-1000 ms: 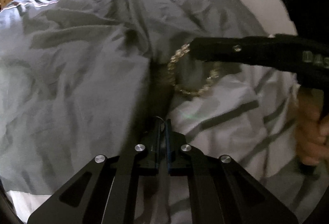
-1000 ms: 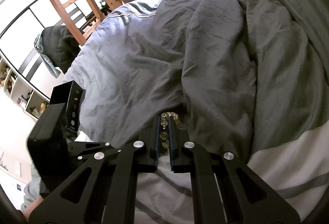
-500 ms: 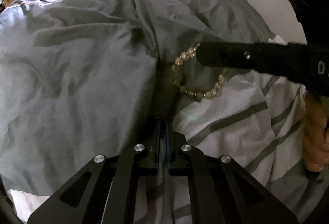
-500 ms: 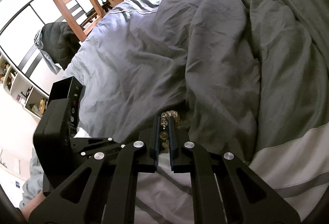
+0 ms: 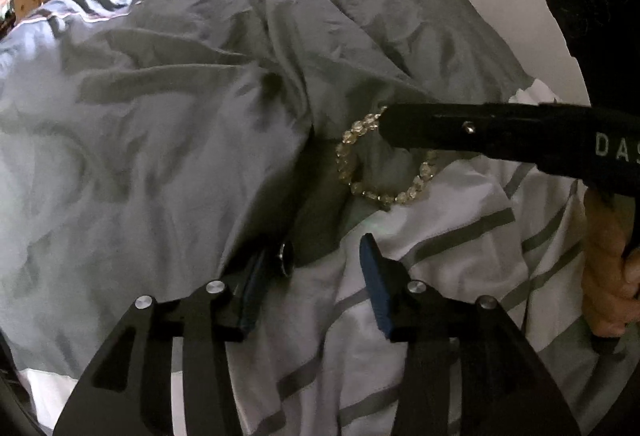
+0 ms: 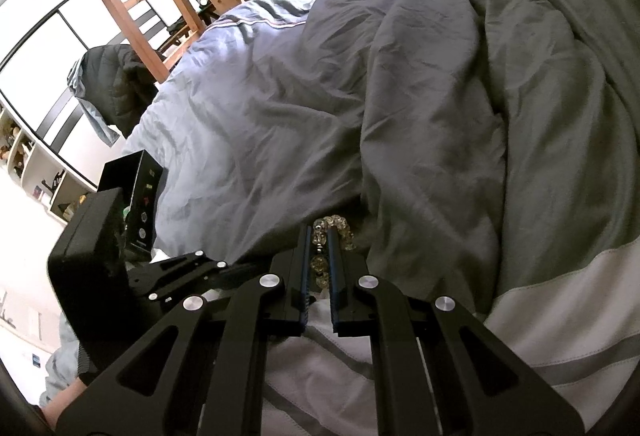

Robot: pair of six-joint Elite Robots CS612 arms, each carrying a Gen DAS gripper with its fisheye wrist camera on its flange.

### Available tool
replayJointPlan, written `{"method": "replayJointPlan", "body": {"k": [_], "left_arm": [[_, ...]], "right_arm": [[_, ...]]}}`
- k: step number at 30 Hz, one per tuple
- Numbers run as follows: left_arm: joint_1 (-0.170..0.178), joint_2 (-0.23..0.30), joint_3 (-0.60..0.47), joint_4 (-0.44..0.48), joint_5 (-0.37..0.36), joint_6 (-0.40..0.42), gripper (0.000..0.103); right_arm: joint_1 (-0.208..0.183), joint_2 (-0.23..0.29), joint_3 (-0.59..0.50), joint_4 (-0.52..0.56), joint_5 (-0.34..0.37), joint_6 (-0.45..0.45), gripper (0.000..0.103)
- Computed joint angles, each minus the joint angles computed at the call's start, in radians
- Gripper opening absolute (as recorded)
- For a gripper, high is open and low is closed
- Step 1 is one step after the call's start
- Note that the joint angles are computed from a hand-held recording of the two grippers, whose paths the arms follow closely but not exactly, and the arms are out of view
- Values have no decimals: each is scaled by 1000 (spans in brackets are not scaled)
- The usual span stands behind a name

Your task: Organize jewelry

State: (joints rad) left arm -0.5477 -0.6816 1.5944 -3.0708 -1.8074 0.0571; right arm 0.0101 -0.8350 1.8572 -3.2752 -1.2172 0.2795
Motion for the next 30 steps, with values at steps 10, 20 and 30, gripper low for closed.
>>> {"method": "replayJointPlan", "body": {"k": [10,20,30], "left_arm": [[7,14,-28,59,0,-33,34],[18,14,-30,72,-14,-69,10],[25,-35,35,9,-2,-126,7]], "right_arm": [[2,-1,1,1,-4,3,9],[2,0,1,-7,-6,10,9],[4,-6,9,-28,2,5,9]]}}
